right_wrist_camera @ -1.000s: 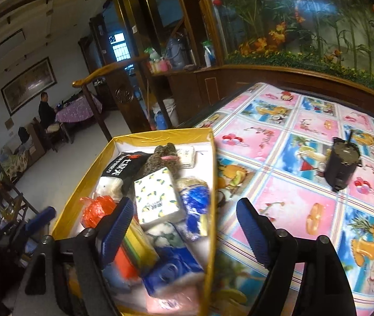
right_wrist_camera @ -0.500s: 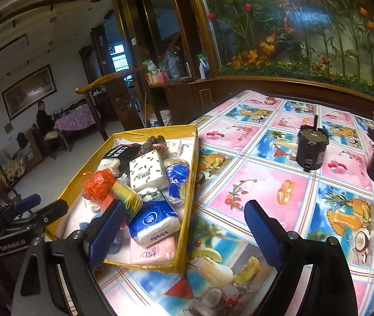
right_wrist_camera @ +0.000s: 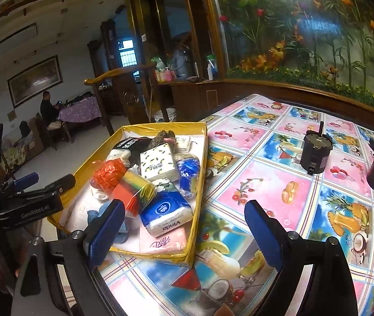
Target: Organize soft objects
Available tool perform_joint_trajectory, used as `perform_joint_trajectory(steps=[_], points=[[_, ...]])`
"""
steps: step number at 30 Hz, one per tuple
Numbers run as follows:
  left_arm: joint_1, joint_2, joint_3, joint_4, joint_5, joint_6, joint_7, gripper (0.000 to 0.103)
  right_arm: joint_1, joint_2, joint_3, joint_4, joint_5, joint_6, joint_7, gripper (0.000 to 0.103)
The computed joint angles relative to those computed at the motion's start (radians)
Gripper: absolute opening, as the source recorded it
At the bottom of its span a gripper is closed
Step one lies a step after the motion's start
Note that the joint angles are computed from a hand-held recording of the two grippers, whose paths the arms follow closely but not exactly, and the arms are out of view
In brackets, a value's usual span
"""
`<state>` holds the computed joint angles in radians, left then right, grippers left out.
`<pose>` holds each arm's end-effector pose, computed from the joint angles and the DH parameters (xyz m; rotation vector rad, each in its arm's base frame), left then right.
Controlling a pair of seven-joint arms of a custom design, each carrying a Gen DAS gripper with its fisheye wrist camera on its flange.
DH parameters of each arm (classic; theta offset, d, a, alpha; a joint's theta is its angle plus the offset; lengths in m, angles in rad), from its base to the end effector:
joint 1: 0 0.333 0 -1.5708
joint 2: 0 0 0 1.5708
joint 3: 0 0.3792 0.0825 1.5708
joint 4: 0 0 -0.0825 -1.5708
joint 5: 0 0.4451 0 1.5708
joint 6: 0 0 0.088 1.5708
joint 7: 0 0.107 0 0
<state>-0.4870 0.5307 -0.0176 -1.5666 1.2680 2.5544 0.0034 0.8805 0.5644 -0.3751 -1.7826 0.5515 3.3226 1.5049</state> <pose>0.7044 -0.4013 0.4005 -1.6948 1.5118 -0.7296 0.6795 0.3727 0.3927 -1.6491 1.4380 -0.6206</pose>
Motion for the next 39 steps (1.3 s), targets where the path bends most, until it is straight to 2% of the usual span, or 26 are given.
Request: perform_joint_trajectory(steps=[2,5,9,17,29,39], points=[[0.002,0.002,0.001,0.0,-0.006,-0.009,0.0,0.103,0.016,0.007,-0.016,0.005,-0.007,-0.01,-0.008,0.095],[0.009,0.01,-0.008,0.009,-0.044,-0.034,0.053,0.103,0.067,0.023,-0.071,0.009,-0.014,-0.019,-0.003,0.095],[0.012,0.01,-0.007,0.005,-0.073,-0.033,0.085,0.103,0.061,0.023,-0.059,0.007,-0.026,-0.006,-0.01,0.095],[0.004,0.018,-0.002,0.008,-0.088,-0.049,0.122,0.103,0.08,0.032,-0.079,0.01,-0.032,-0.02,-0.003,0.095],[-0.006,0.019,0.004,0.007,-0.051,-0.054,0.1,0.103,0.067,0.027,-0.052,0.005,-0.05,-0.001,-0.025,0.095],[-0.004,0.014,0.0,0.0,-0.045,-0.051,0.099,0.103,0.088,0.038,-0.066,0.012,-0.012,0.0,-0.068,0.095]])
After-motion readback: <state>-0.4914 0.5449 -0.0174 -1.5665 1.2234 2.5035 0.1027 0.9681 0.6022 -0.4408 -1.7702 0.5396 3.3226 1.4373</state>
